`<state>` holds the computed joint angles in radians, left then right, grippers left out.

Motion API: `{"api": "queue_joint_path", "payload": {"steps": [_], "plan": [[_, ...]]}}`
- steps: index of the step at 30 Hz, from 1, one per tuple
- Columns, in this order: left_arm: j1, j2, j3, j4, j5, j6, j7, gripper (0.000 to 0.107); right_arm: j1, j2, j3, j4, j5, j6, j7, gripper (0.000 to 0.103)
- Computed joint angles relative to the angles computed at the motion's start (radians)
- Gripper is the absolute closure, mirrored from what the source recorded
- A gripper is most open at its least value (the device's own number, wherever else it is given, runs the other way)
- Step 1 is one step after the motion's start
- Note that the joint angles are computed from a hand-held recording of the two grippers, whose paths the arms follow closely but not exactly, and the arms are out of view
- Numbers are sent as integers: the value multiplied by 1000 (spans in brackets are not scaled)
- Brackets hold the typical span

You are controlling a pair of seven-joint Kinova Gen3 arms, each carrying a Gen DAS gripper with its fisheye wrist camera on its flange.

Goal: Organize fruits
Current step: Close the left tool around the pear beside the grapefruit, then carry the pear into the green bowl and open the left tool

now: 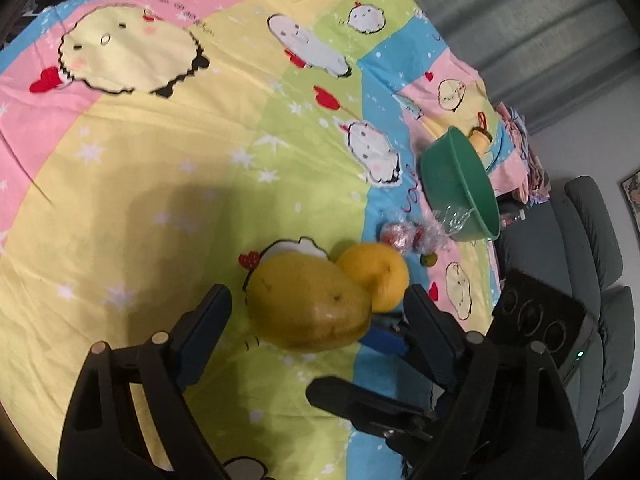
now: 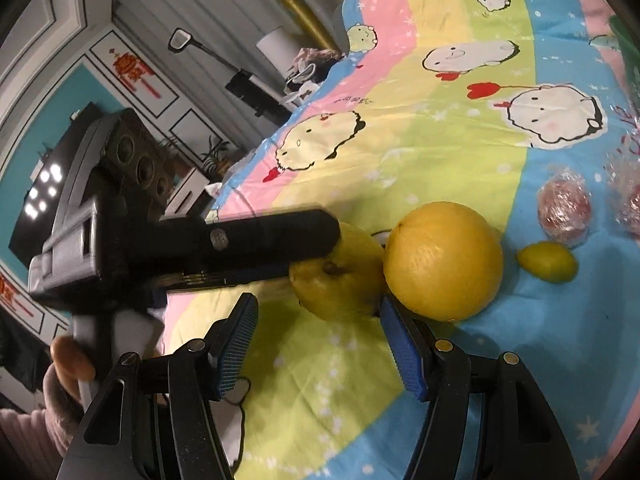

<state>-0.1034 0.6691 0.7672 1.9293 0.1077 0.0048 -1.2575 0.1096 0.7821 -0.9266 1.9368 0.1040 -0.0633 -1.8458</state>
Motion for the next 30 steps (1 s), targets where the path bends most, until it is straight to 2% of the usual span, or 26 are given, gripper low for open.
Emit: {"api": "queue_joint_path", "payload": {"steps": [3, 7, 10, 12, 16, 25, 28, 30], "plan": [[-47, 39, 53, 4, -9, -10, -7, 20, -65, -30, 73, -12, -34, 0, -28, 37], [-80, 73, 97, 0, -22, -9, -9, 24, -96, -32, 106, -23, -50, -16, -65, 37], [-76, 69, 95, 0, -21, -10, -6, 24, -126, -40, 137, -36, -44, -6, -75, 37], [-74, 63, 94, 2, -21, -11, -2, 24, -152, -57, 169, -41, -52, 7, -72, 44], [-47, 40, 68, 0, -26, -7, -4, 24, -150, -60, 167, -29, -35, -13, -78, 44], [-85, 30, 130, 37, -58, -52, 9, 25, -181, -140, 212, 48, 6, -99, -136, 45], [-66, 17, 129, 32, -73, -60, 29, 41, -186, -189, 239, 87, 23, -128, -177, 45], [-84, 47, 169, 25, -95, -73, 36, 42, -196, -226, 268, 108, 31, -139, -202, 45]]}}
